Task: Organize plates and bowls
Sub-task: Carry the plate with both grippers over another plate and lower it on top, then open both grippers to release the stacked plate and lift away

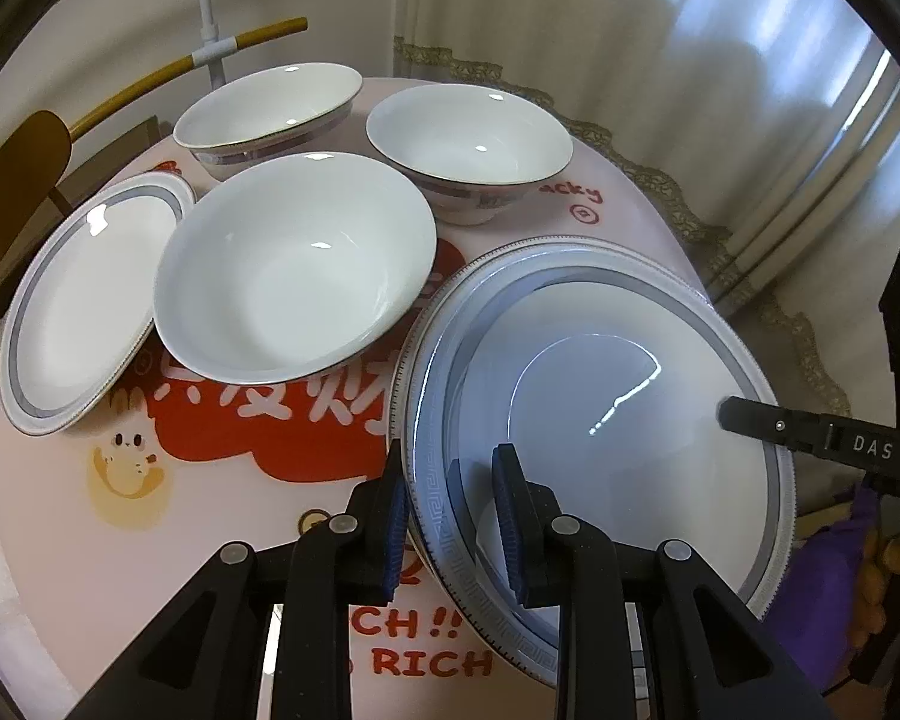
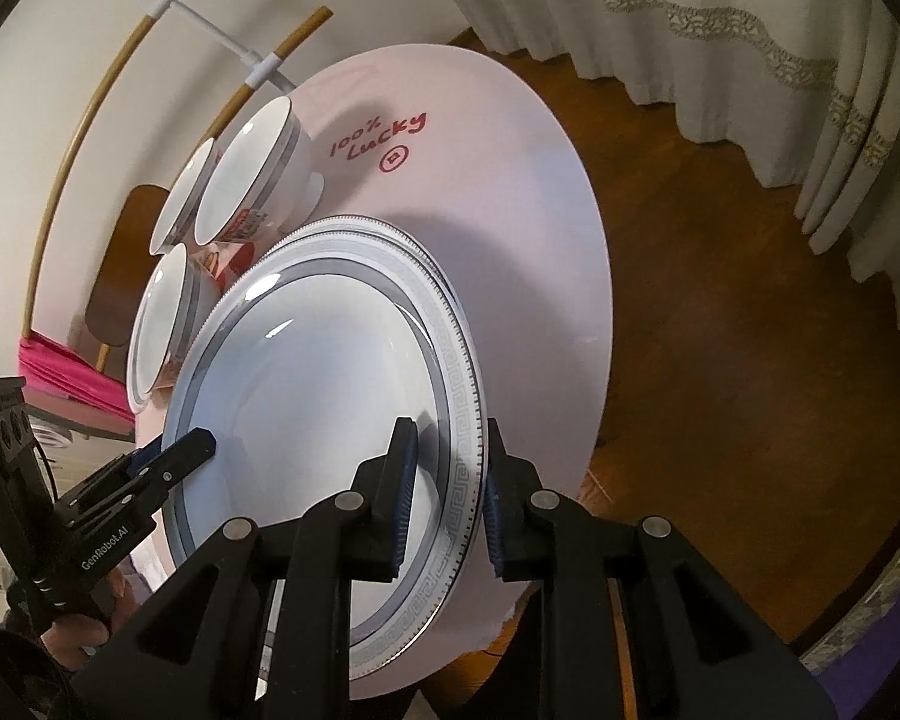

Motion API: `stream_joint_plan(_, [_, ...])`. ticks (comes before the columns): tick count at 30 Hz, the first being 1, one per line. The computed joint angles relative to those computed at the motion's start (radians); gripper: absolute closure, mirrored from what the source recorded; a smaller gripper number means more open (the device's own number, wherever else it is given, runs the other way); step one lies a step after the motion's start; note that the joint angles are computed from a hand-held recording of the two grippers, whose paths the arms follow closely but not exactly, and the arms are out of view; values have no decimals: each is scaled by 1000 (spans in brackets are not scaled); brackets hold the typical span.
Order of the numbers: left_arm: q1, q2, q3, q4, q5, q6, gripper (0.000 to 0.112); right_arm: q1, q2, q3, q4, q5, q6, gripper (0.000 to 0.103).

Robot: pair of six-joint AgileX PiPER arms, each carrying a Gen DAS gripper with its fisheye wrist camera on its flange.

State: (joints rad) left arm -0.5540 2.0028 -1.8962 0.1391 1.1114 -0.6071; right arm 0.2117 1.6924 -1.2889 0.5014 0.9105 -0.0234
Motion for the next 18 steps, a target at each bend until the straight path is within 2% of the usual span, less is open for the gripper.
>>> stream_joint_plan(8, [-16,8,-11,34,13,-18,89,-22,3,22,65,-15,-65,84])
stream_joint_plan(10, [-25,15,-23,60,37,-28,89,-29,2,28,78,-15,-81,84])
stream_joint_plan(18, [-23,7,2,62,19,-38,90,-37,5,38,106,-25,-108,85])
